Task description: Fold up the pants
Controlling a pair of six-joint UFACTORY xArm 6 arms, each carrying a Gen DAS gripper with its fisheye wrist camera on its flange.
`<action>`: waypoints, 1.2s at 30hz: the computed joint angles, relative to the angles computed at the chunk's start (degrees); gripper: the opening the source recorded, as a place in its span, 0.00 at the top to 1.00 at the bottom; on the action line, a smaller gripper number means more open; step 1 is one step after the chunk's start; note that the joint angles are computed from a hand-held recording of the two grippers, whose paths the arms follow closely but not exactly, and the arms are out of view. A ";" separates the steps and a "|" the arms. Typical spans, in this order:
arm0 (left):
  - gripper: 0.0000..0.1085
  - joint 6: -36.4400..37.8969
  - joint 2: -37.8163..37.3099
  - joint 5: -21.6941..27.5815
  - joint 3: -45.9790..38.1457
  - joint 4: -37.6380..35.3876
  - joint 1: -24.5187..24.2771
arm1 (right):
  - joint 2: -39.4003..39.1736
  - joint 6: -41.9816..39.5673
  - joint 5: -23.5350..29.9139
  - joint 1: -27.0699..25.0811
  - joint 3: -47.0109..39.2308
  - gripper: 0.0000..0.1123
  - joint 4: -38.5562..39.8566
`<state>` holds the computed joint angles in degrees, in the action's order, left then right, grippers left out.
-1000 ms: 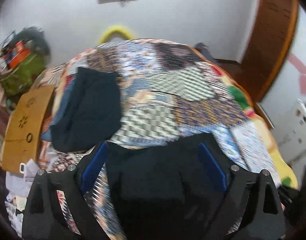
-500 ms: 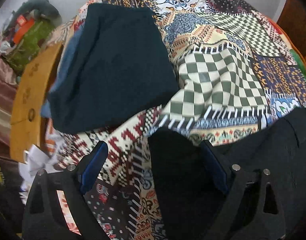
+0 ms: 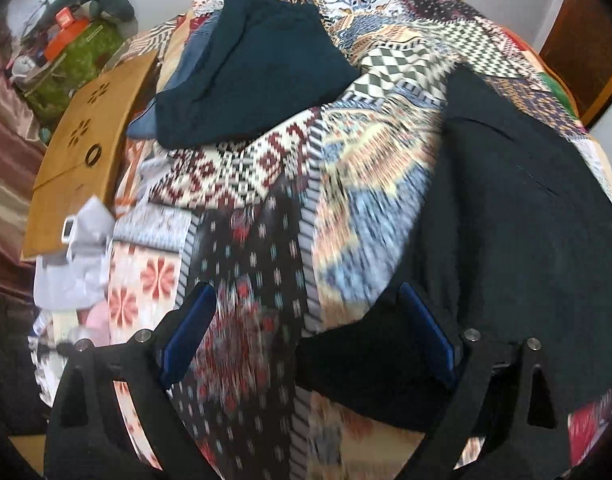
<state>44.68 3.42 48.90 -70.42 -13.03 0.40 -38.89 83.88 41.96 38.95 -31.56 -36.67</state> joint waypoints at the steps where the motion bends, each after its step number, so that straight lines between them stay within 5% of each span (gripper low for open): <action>1: 0.14 1.04 -2.31 0.25 2.06 -1.30 0.79 | -0.02 0.05 -0.22 -0.10 -0.04 0.43 -0.13; 9: 0.14 5.35 -12.64 0.07 11.11 -5.29 1.61 | 0.12 -1.01 -1.06 -1.09 -0.56 0.43 -0.51; 16: 0.15 7.96 -14.21 -2.05 9.56 -9.27 0.46 | 1.87 -4.84 -2.53 -3.48 -1.87 0.43 0.47; 25: 0.15 4.77 -2.37 -0.86 -4.98 -12.00 -4.46 | 10.80 -14.65 -11.32 -11.92 -6.84 0.43 3.54; 30: 0.18 2.41 5.59 2.14 -12.29 -10.65 -7.01 | 19.52 -25.59 -18.73 -16.71 -10.66 0.43 12.65; 36: 0.39 1.76 12.93 10.51 -19.69 -9.72 -8.51 | 29.21 -43.24 -20.65 -18.36 -16.45 0.65 28.78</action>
<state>46.44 16.35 59.41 -90.11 -22.75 -8.11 -9.68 40.64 21.31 20.59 -48.00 -7.89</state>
